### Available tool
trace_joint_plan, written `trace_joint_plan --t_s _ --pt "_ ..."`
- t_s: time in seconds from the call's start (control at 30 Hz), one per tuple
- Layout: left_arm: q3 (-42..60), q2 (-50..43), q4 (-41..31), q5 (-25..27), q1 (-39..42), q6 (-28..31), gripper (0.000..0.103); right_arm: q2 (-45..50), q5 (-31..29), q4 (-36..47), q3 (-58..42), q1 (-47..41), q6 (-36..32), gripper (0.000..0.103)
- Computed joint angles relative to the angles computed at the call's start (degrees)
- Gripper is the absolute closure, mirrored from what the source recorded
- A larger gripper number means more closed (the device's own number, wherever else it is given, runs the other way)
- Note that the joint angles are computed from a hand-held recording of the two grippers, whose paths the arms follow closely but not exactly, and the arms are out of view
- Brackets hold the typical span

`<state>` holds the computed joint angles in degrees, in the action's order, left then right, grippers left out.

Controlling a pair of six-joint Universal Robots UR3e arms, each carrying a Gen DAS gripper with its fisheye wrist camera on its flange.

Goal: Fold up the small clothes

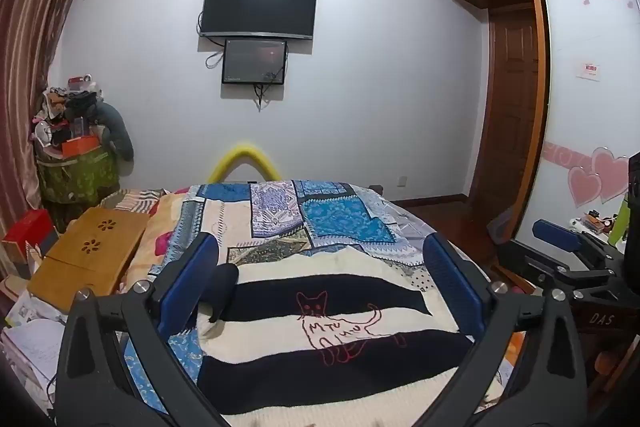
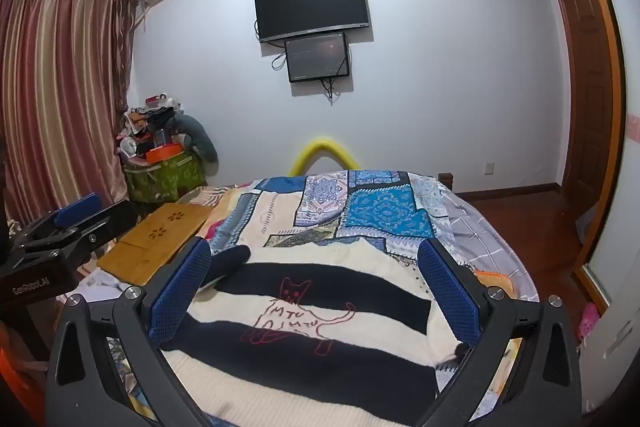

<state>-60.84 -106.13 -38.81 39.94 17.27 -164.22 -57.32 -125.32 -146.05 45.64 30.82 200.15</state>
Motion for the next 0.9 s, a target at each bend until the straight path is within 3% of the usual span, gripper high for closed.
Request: trace_joint_plan --t_s 0.9 --pt "-1.1 0.3 0.2 0.7 -0.1 0.9 0.000 0.1 0.1 1.3 -0.5 0.1 0.8 0.000"
